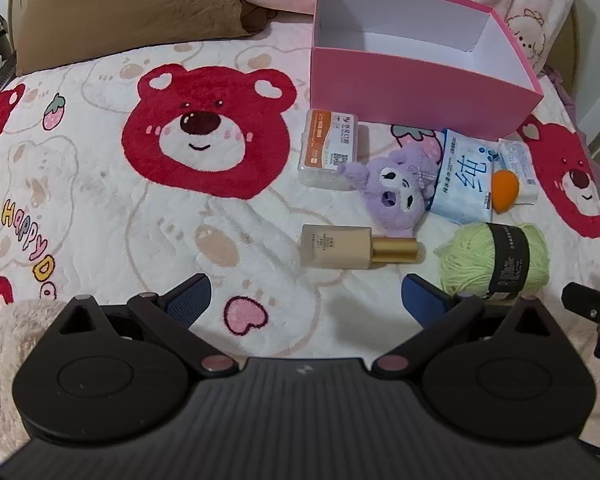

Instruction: Organize objects

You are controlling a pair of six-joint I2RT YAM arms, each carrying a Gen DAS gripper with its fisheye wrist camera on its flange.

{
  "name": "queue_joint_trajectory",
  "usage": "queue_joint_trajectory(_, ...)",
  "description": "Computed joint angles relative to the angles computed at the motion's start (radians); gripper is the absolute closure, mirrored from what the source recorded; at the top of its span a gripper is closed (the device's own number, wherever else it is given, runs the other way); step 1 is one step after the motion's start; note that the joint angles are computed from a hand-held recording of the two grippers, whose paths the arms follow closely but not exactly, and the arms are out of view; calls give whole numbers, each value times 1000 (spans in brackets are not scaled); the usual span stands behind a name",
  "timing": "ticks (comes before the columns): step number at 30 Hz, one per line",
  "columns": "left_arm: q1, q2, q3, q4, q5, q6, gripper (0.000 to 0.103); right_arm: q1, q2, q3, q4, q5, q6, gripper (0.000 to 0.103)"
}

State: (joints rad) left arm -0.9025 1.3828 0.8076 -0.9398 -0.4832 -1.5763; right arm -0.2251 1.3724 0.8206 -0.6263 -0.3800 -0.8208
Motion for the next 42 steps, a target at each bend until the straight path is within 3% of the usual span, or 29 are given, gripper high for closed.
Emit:
queue_joint_trajectory(20,-38,4,39,-24,-37,28,0,-1,11,-10,18,12,0,0)
queue_joint_trajectory(42,-37,-32,30,7,-12,44,1,12,5,-12,9,23,-5,0)
